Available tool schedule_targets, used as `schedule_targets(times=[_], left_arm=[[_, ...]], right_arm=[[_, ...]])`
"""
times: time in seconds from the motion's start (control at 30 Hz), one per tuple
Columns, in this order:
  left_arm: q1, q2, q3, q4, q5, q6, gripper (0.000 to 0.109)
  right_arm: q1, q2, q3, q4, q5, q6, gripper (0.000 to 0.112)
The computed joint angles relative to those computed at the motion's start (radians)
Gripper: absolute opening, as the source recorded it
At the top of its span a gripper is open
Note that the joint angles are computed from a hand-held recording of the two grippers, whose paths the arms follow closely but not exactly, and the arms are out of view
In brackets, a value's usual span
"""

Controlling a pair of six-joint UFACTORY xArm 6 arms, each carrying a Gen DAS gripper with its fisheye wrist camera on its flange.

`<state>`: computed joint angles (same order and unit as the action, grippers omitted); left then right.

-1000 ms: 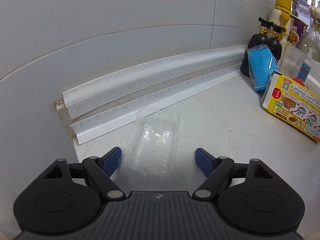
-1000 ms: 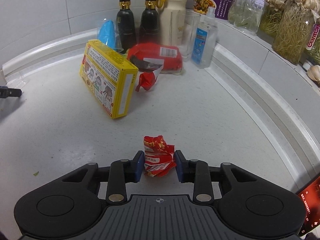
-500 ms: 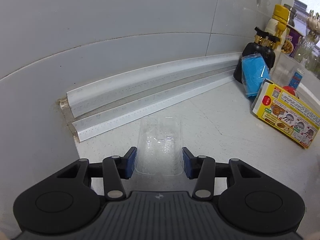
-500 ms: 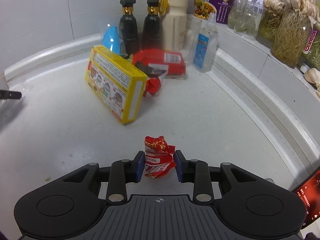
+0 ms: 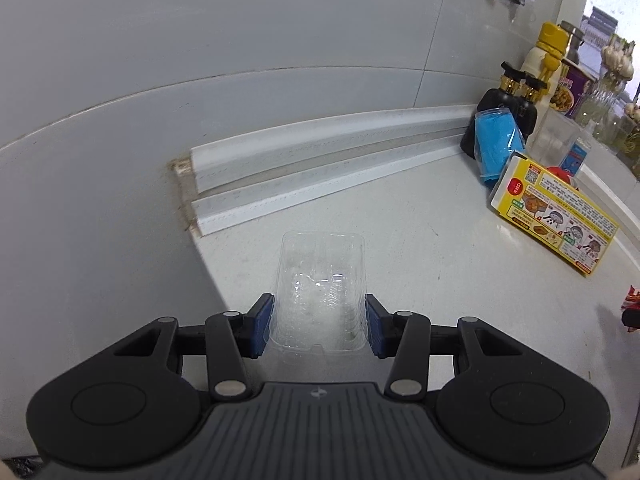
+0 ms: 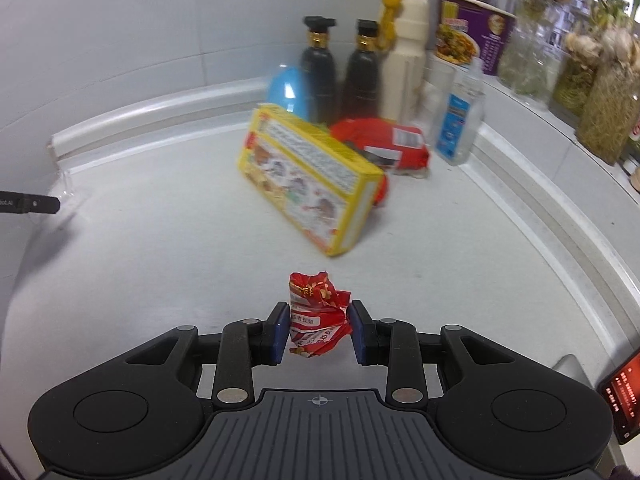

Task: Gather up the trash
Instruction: 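Carry the clear tray and red wrapper down over the white bin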

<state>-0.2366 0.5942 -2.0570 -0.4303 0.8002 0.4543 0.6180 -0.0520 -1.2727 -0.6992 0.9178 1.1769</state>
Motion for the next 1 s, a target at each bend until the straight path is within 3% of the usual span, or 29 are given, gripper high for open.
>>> schedule_targets(times=[0.5,1.0], left_arm=[[0.090,-0.206,0.281,-0.094,-0.032,0.055,0.043],[0.155,-0.308,0.448,-0.111,-0.073,-0.040,0.043]], right_arm=[[0.096,0.241,-0.303,0.075,-0.016,-0.152,0.030],[0.143,0.546,-0.704,0.238,-0.046,-0.382,0.030]])
